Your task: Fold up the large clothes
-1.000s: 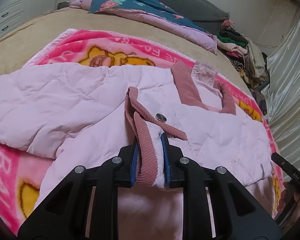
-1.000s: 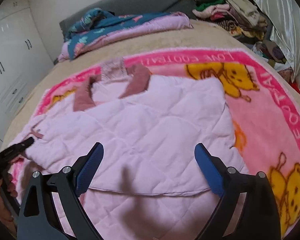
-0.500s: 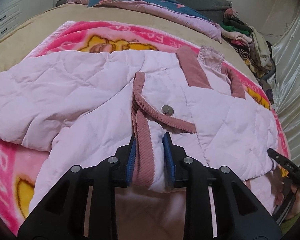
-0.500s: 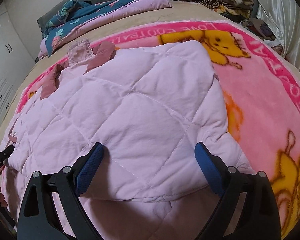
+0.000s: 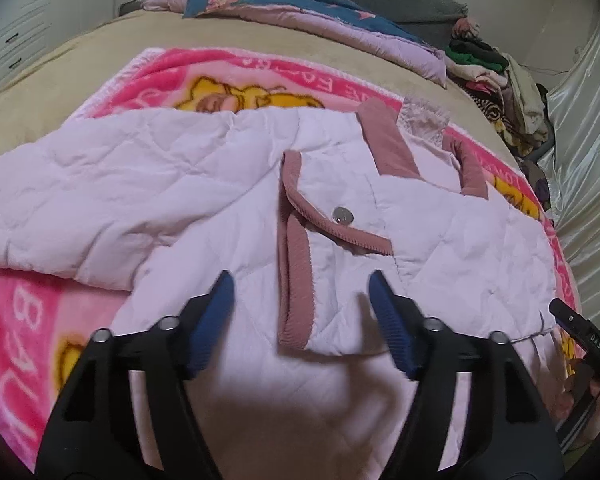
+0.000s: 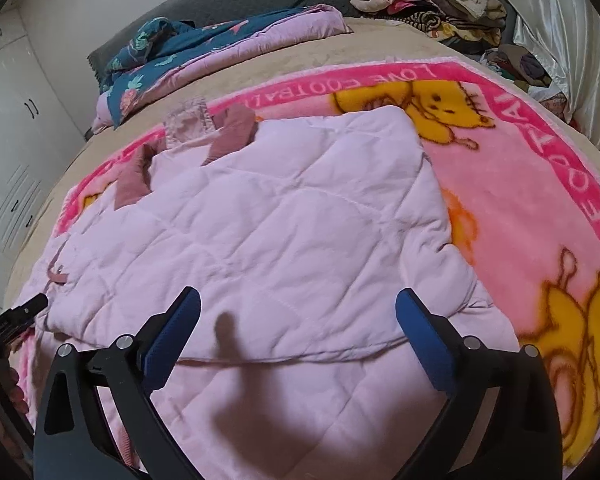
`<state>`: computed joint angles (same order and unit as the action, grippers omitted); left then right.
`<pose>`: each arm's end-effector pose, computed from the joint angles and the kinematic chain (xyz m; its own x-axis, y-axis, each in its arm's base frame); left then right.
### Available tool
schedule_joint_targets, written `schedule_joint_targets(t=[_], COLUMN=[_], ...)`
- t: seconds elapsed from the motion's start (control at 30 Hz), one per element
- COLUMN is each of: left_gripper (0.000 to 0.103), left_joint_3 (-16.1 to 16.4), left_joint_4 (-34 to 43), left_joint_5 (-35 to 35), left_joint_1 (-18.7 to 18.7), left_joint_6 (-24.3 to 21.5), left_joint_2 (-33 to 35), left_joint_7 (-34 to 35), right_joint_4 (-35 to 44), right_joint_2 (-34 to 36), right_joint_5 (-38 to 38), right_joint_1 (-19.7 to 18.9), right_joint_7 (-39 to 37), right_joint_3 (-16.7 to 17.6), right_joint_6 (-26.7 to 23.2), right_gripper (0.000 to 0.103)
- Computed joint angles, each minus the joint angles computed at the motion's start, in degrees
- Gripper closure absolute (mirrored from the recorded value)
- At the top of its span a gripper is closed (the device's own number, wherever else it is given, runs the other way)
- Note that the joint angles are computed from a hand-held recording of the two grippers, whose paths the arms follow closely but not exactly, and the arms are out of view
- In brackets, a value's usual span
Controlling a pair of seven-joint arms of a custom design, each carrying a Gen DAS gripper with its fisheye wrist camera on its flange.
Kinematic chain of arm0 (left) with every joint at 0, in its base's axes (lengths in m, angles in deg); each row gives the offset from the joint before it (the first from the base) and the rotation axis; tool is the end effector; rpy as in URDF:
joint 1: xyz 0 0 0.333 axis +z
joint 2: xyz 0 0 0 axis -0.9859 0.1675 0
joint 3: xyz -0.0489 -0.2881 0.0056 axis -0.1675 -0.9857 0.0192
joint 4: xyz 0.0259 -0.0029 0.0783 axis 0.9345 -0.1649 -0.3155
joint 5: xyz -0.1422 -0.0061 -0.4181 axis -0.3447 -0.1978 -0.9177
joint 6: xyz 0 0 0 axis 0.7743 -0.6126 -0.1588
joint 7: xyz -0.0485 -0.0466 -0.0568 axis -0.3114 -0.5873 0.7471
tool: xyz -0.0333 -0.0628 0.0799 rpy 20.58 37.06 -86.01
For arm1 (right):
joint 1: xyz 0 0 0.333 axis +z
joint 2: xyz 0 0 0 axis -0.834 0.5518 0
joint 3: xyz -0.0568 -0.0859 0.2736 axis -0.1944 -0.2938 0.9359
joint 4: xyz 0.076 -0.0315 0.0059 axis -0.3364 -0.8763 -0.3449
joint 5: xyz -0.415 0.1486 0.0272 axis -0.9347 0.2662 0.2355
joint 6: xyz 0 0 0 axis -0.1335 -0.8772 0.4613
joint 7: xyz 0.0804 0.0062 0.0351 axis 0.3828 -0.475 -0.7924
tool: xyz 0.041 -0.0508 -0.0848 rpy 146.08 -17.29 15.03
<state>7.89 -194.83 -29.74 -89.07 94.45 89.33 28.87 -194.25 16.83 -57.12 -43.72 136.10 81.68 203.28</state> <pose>0.6044 -0.2100 0.4577 -0.0147 -0.9691 0.2463 -0.8142 -0.1314 -0.5655 0.5897 0.1765 0.4543 -0.1343 -0.9653 -0.2242 -0.8005 0.2390 -0.5497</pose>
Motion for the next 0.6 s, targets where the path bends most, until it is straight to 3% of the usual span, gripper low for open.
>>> schedule_joint_targets(t=[0.17, 0.5, 0.6], left_gripper=[0.01, 0.009, 0.009], left_joint_3=[0.42, 0.75, 0.1], left_joint_4=[-1.64, -3.34, -3.77], left_joint_5=[5.21, 8.9, 15.11], left_joint_1=[0.93, 2.97, 4.51], left_joint_6=[-0.79, -3.13, -3.78], left_joint_2=[-2.92, -6.44, -7.55], left_joint_7=[-5.23, -10.73, -16.01], right_joint_4=[-0.42, 1.3, 2.09], right_joint_2=[-1.36, -2.95, -2.99], right_joint_5=[0.13, -2.35, -3.74], right_joint_1=[0.48, 1.87, 2.39], right_joint_7=[0.12, 1.6, 2.18], right_joint_3=[0.49, 2.37, 2.85], right_joint_6=[0.45, 0.04, 0.33], right_gripper=[0.004, 0.004, 0.004])
